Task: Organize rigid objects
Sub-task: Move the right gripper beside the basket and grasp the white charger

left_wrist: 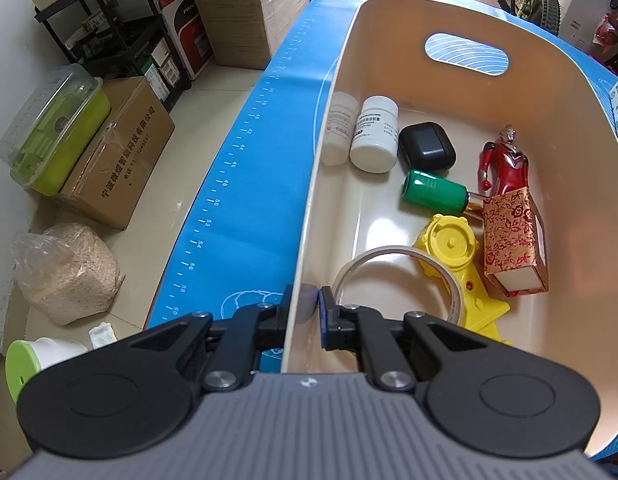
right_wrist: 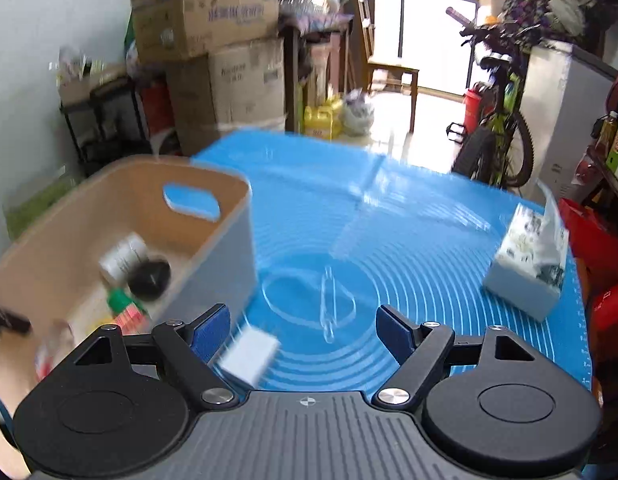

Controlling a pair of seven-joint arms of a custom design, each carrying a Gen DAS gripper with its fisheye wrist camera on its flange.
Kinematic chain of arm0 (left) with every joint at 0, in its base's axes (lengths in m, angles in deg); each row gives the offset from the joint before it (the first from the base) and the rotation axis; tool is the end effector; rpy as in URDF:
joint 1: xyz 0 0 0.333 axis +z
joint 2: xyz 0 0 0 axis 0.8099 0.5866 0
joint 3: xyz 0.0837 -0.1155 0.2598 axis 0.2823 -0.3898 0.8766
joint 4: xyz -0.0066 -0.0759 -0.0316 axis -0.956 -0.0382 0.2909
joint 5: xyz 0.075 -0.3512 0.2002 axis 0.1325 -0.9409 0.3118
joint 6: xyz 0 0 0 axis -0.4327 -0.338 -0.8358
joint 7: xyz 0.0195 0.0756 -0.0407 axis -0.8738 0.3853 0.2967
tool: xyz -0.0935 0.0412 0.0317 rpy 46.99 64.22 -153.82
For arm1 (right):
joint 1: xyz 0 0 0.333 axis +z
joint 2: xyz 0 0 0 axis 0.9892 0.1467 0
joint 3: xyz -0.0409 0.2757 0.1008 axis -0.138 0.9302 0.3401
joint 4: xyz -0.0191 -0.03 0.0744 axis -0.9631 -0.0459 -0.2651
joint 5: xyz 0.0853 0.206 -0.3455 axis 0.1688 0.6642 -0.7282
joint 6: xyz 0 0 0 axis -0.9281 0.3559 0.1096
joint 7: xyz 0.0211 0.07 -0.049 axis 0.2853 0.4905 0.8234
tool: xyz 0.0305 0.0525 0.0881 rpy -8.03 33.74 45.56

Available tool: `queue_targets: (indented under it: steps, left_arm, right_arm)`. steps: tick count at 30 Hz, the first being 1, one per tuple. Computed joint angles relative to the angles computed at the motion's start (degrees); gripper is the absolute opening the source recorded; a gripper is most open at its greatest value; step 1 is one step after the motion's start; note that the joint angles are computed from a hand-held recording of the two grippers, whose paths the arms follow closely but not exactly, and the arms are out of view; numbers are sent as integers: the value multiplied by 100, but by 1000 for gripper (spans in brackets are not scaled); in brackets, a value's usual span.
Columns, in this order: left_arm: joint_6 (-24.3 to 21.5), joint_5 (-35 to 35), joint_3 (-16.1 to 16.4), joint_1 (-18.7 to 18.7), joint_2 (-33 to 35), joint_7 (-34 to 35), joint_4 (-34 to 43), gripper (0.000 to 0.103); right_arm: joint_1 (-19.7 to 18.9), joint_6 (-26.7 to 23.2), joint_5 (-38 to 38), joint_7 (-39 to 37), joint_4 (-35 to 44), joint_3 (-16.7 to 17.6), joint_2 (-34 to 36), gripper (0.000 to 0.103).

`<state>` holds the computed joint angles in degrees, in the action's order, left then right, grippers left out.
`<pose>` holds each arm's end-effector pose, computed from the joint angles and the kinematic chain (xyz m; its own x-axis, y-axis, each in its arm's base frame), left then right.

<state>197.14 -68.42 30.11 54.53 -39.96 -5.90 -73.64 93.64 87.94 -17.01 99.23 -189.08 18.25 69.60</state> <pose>0.5466 -0.0616 0.5103 0.0740 -0.9913 -0.1091 -0.9289 -0.0288 -0.3691 0.5951 0.1327 0.4953 0.2793 -0.9586 -0.0551 -0.6713 -0.1539 -0.7250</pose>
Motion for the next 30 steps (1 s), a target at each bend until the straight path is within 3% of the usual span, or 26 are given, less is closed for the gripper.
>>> queue_targets:
  steps: [4,10,24,28,30]
  left_arm:
    - [-26,37,-14,-6,4,-31,17,13]
    - [-25,48,-10,-15,9,-22,16,13]
    - [-59,126,-34,-27,31,-58,44,13]
    - [-88,105,-25,-33,38,-64,66,13]
    - [-101,120,-30,-34,39,-73,77,13]
  right_arm:
    - [-9,-325,378,-901,50,27,168,83]
    - [-9,-307,492,-2039,37,158,376,83]
    - [-234,-1031,1182,-4330,951,484,1114,82]
    - [-287,-1504,1170,-4640,1354,480,1325,81]
    - [-370,-1780,1393,-4757,1485,501,1372,75]
